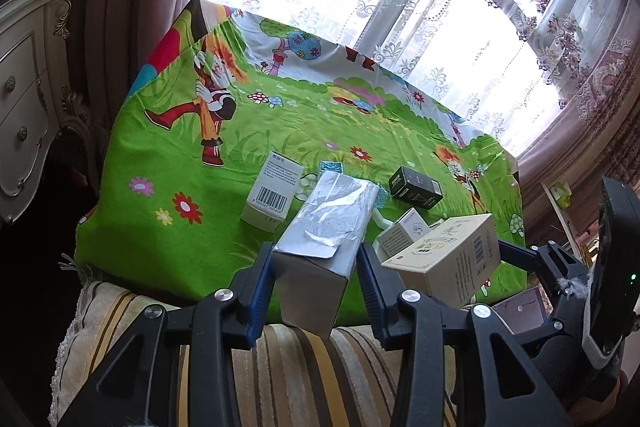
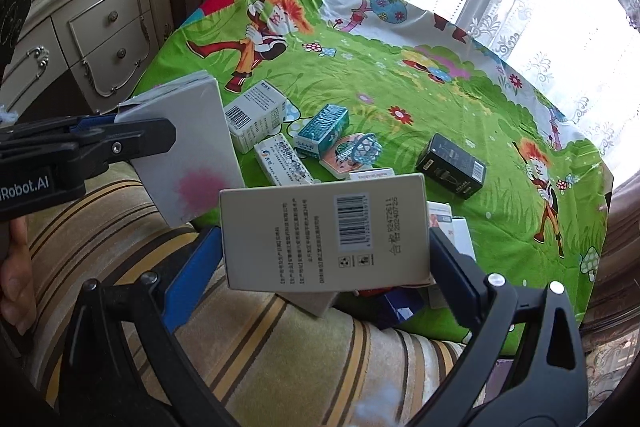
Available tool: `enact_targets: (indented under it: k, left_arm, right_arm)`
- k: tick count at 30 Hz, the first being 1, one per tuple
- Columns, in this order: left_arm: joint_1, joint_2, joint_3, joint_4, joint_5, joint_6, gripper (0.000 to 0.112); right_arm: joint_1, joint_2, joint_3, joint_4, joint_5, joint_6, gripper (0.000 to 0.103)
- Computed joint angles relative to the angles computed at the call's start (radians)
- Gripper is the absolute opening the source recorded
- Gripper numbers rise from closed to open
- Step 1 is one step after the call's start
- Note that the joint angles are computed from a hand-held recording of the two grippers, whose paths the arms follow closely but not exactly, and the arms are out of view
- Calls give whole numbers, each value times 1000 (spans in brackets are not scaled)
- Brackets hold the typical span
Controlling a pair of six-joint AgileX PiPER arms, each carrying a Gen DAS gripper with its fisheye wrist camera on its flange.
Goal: Organize rigid objects
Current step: 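Lift both held boxes and carry them over the purple box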
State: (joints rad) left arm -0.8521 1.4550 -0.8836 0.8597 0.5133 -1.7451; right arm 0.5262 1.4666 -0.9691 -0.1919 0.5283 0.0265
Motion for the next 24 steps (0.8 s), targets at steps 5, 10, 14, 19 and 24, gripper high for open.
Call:
enact_targets:
  k: [5,10,14,19,24]
  left_arm:
    - [-42,7,-51,-18,53,28,42]
    - [-80,29,-115,-37,87,70,42]
    - [-104,67,-183,-66,90,124,42]
    - [-142,138,-281,-98,86,189,42]
    - [-176,224,-390,-160,75,279,42]
  right_arm:
    - [-91,-79,39,136,-3,-119,100]
    - [-202,-154,81,271,9,-248,100]
    - [-337,-216,114,413,41,-399,100]
    - [-545,-267,139,563,103,-581,100]
    - [-760,-286,161,685,163,-758,100]
